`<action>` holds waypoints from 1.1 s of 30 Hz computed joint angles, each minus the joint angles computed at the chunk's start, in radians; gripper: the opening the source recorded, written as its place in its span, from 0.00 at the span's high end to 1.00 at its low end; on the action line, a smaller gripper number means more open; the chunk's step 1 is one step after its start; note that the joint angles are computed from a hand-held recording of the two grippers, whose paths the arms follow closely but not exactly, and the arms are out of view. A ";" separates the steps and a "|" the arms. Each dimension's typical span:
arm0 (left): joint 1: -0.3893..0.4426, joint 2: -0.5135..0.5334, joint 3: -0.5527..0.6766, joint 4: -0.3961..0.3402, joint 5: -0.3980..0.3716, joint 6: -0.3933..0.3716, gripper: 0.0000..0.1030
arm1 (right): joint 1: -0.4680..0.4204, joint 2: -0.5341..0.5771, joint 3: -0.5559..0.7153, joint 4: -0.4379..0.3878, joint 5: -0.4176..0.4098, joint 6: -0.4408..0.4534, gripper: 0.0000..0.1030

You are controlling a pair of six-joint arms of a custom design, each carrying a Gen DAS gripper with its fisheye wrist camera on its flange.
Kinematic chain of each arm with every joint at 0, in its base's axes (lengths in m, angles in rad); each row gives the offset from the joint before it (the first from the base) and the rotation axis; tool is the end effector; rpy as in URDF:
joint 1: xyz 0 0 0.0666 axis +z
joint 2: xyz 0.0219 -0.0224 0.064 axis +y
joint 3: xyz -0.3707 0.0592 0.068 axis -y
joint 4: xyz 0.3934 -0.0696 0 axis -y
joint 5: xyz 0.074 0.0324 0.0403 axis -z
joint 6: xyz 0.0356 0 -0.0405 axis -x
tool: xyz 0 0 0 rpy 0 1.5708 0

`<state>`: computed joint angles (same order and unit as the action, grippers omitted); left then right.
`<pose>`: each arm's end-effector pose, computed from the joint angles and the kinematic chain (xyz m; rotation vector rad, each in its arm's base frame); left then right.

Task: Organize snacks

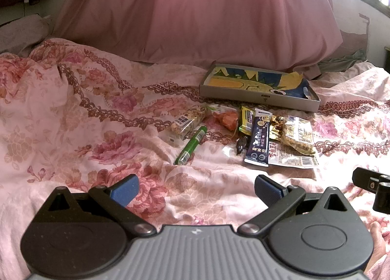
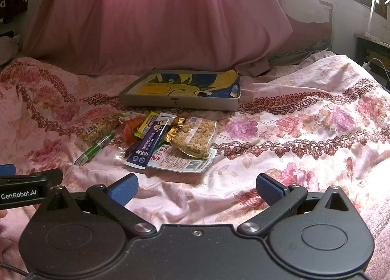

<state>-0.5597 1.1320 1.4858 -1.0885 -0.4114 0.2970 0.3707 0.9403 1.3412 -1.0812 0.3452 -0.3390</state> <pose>0.3243 -0.1868 0.5597 0.0869 2.2308 0.0117 0.2878 0.0985 0.5559 0.1479 2.1993 0.0051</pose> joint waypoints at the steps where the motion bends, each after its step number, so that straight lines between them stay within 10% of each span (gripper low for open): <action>1: 0.000 0.000 0.000 0.000 0.000 0.000 0.00 | -0.002 -0.004 -0.008 0.005 -0.002 0.002 0.00; 20: 0.032 0.046 0.045 -0.044 0.094 0.024 0.00 | -0.082 0.054 0.075 -0.071 -0.147 -0.063 0.01; 33: 0.128 0.254 0.226 -0.069 0.328 -0.091 0.00 | -0.286 0.307 0.272 -0.060 -0.388 0.181 0.01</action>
<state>-0.4320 1.3863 1.7120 -1.1572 -0.0833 0.2060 0.0842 1.2475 1.6132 -1.1410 -0.0431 -0.1578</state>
